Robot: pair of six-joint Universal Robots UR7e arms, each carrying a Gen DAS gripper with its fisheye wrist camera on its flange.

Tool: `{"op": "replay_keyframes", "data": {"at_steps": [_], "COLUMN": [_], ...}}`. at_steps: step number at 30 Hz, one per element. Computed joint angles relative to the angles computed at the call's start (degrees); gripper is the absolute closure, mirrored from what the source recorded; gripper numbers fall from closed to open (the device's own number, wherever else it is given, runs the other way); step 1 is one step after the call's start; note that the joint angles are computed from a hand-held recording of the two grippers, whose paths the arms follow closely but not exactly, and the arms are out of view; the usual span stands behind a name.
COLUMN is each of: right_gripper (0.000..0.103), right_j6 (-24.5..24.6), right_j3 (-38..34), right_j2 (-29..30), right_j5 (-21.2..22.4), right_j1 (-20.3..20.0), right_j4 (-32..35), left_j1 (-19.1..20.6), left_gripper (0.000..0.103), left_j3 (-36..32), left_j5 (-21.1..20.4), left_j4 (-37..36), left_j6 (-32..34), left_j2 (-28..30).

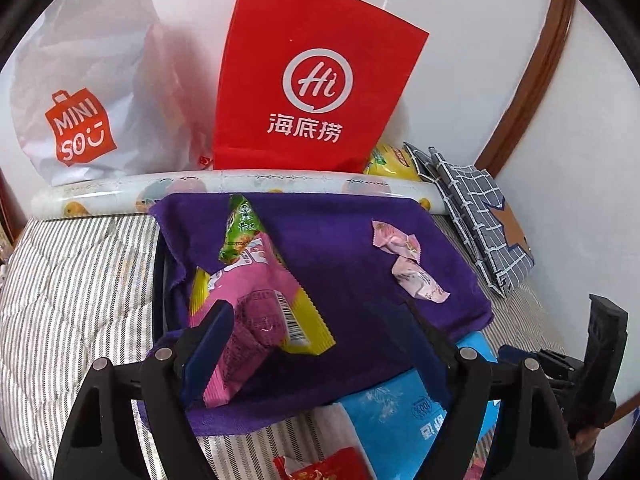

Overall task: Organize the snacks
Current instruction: 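Grasp the dark blue packet with the right tool while the left tool grasps a white sachet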

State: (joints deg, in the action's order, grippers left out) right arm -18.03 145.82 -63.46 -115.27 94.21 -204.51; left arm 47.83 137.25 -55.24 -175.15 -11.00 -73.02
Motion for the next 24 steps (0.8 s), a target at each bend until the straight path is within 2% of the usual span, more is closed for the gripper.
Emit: {"op": "replay_keyframes", "data": {"at_steps": [6,9,11,18,21,24], "right_gripper": [0.059,0.075,0.077,0.084,0.080,0.075], "right_j6": [-1.12,-1.72,-2.47,0.86,1.90,3.12], "right_j3": [-0.79,0.00,1.08,5.91,7.29,7.40], "right_j2": [1.83,1.88,2.29,-4.67,-4.54,-1.06], "right_j5": [-0.09,1.06,-0.66,-1.08,-4.76,-13.18], "right_j1": [-0.43,-1.13,-0.37,-0.10,1.32,4.24], "right_j4": [1.85,-0.03,-3.77,-1.78,-3.25,-8.72], "left_j1": [-0.28,-0.21,-0.21,-0.50,-0.95,-1.02], "left_gripper": [0.020,0.020,0.020,0.020,0.020,0.020], "left_j3": [0.21,0.13,0.25,0.78,1.09,1.13], "left_j5": [-0.92,-1.47,-1.81,-3.03,-2.98,-3.33], "left_j4": [0.33,0.96,0.94,0.77,0.54,0.70], "left_j6": [0.50,0.44,0.45,0.43,0.48,0.38], "left_j2": [-0.41,-0.80,-1.18,-2.60,-3.04,-3.22]}}
